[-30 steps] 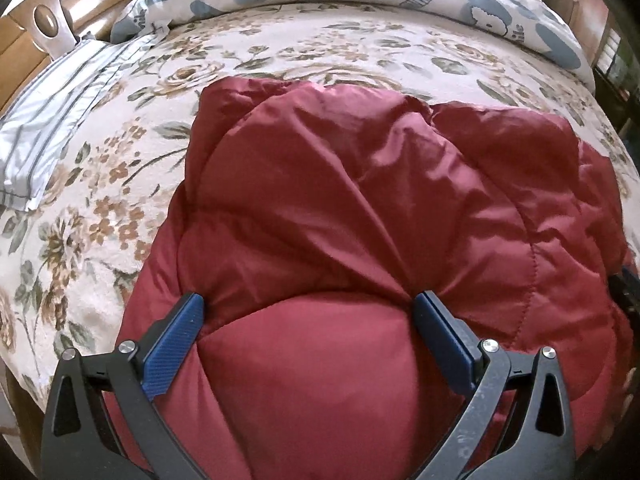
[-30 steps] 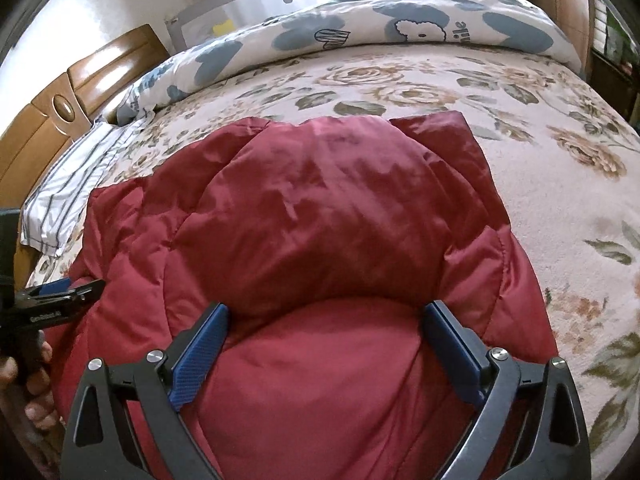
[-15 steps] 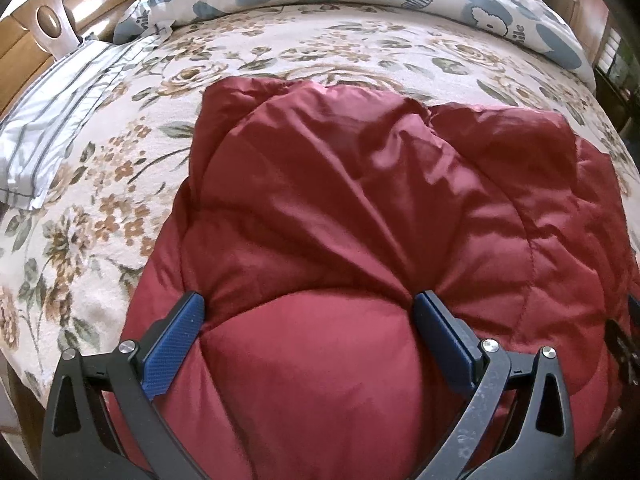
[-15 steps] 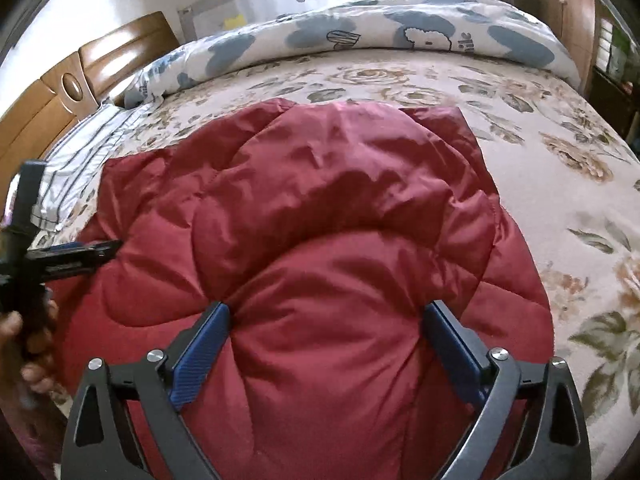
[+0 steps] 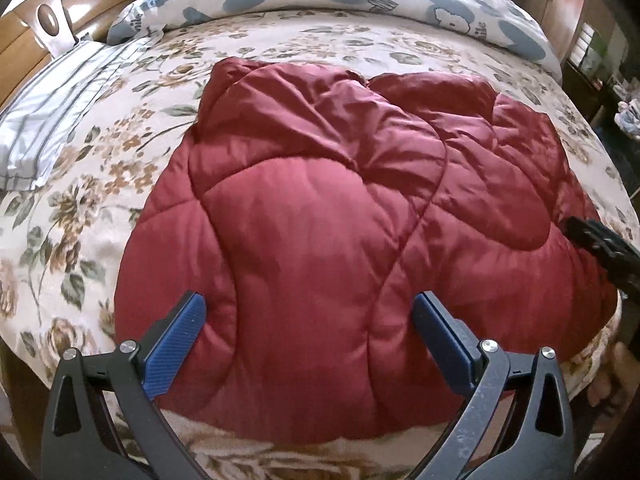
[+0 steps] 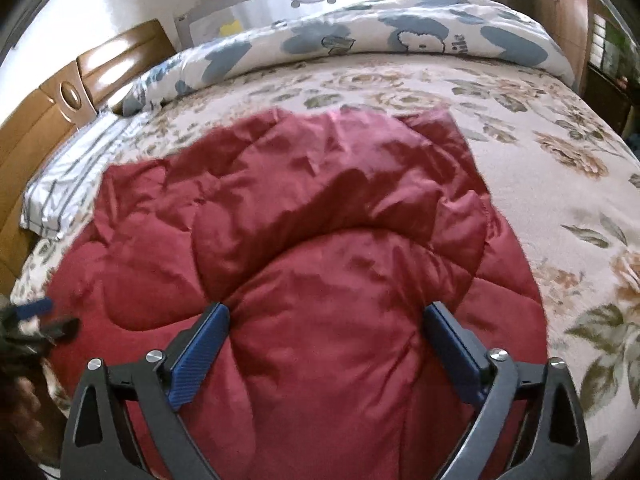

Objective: Fold large clothes

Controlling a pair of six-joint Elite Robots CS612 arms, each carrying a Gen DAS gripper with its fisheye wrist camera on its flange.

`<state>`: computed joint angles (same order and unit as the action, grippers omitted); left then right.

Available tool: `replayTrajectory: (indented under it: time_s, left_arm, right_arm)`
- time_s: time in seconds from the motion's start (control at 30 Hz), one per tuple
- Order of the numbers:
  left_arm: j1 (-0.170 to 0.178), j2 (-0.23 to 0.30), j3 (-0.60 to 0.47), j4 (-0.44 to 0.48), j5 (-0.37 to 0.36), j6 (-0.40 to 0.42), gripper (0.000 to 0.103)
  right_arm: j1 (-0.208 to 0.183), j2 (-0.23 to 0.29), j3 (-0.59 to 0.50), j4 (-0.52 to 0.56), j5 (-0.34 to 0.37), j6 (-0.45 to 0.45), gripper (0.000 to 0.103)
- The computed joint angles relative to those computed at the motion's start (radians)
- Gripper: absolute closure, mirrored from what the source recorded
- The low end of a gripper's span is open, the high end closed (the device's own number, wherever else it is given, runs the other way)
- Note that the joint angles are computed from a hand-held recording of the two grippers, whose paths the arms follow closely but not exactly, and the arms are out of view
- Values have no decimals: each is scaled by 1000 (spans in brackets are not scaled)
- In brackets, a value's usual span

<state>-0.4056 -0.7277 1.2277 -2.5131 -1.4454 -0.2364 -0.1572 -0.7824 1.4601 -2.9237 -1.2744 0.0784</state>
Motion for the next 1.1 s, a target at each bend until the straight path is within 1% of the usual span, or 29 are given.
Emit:
replayTrajectory:
  time_s: [0.13,0.2,0.3,0.4,0.47,0.57,0.7,0.9,0.97,1.03,1.1]
  left_arm:
    - [-4,-23,35,-35,8,-2,0]
    - [-4,-19,36,-31,13,1,0]
    - [2,-5,27,-13,-13,-12,0]
    - [-5,-2,35,-35,11,2,0]
    - [-9,-1,41,-48,27,6,0]
    - [-10,-1,48,-63,31,2,0]
    - [-13,0,52,-75,45,9,0]
    - [-14,1,52,-76,48,8,0]
    - [-13,2,51,-74,43,6,0]
    - [-12,2,50,-75,41,6,0]
    - [-12,2,51,-76,45,8,0]
  right_arm:
    - [-3,-40,57,-51,7,-30,7]
    - [-1,-51,76,-35,-4,-43,7]
    - [0,-39,75,30,-15,-59,7]
    - [-6,-24,84,-3,18,-38,6]
    - [-5,-21,82,-5,17,-37,5]
    - [-5,-19,83,-15,18,-38,4]
    - [-7,-27,91,-14,22,-32,4]
    - [-6,-26,96,-20,17,-33,4]
    - [-2,-41,109,-42,-6,-18,6]
    - [-2,-55,128,-81,6,-17,6]
    - [1,-63,135,-91,10,-31,6]
